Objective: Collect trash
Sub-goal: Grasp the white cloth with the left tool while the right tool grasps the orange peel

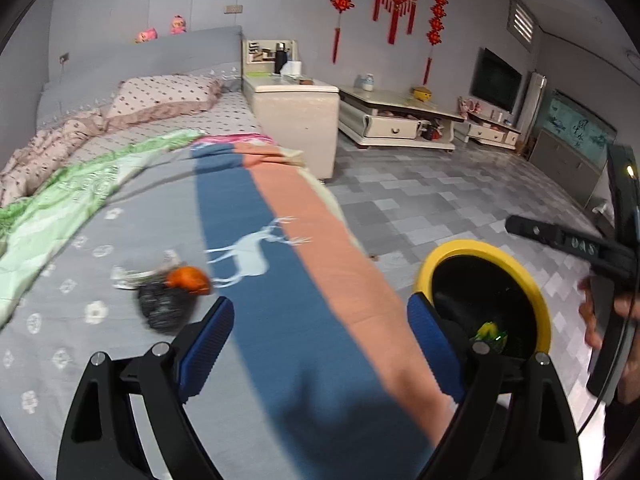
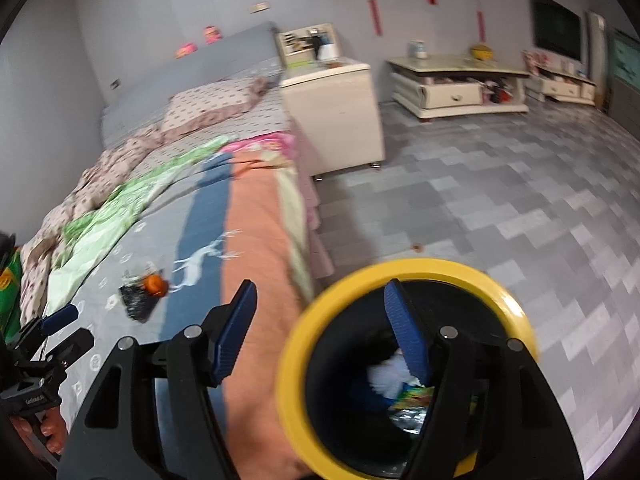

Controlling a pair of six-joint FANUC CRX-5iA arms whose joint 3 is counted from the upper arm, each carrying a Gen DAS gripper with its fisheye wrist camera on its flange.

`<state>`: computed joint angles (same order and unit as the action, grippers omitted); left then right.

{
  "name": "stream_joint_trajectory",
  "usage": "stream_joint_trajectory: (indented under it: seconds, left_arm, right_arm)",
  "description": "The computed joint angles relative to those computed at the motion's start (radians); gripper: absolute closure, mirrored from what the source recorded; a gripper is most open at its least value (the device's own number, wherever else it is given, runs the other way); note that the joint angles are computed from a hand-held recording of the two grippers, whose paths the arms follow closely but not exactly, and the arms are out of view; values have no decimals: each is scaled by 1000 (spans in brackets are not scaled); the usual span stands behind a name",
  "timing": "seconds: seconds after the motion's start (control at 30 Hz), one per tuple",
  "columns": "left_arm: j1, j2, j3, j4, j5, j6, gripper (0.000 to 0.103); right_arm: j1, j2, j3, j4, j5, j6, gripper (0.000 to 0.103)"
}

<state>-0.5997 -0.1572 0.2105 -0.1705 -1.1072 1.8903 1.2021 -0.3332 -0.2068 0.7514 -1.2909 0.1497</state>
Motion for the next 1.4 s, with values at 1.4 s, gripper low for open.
stream_joint_trajectory:
  seconds: [1.4]
  left_arm:
    - [348, -335, -550, 255, -55, -152, 16]
  right_arm:
    - [-158, 906, 878, -445, 233, 875, 42]
